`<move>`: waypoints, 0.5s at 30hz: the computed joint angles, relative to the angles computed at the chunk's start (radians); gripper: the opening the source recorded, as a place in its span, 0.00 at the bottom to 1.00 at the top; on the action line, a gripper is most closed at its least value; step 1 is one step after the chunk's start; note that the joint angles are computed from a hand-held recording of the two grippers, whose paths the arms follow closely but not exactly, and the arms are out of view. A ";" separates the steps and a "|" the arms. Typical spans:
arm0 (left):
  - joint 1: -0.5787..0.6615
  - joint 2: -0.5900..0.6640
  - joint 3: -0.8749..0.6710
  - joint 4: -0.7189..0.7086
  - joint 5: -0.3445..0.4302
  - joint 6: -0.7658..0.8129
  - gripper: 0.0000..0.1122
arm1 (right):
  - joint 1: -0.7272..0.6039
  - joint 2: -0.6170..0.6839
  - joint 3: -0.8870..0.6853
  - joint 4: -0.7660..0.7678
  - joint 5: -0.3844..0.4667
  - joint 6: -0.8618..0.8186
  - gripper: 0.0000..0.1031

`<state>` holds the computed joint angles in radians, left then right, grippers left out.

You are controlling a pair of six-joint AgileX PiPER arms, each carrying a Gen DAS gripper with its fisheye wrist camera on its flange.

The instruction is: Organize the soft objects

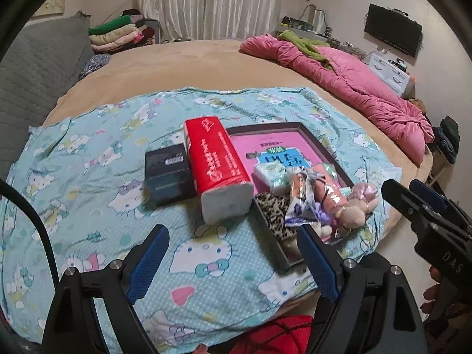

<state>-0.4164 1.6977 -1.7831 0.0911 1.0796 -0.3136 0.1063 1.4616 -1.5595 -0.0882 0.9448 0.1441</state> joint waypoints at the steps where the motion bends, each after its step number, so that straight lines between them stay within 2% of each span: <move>1: -0.004 -0.013 0.019 0.006 -0.002 -0.009 0.78 | 0.004 -0.007 0.005 0.003 0.005 0.001 0.78; 15: -0.047 -0.128 0.116 0.077 0.044 -0.111 0.78 | 0.053 -0.133 0.097 0.066 0.108 -0.115 0.79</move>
<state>-0.4635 1.5697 -1.6670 0.1677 1.1241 -0.4245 0.1597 1.3286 -1.4622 -0.0225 1.0524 0.0291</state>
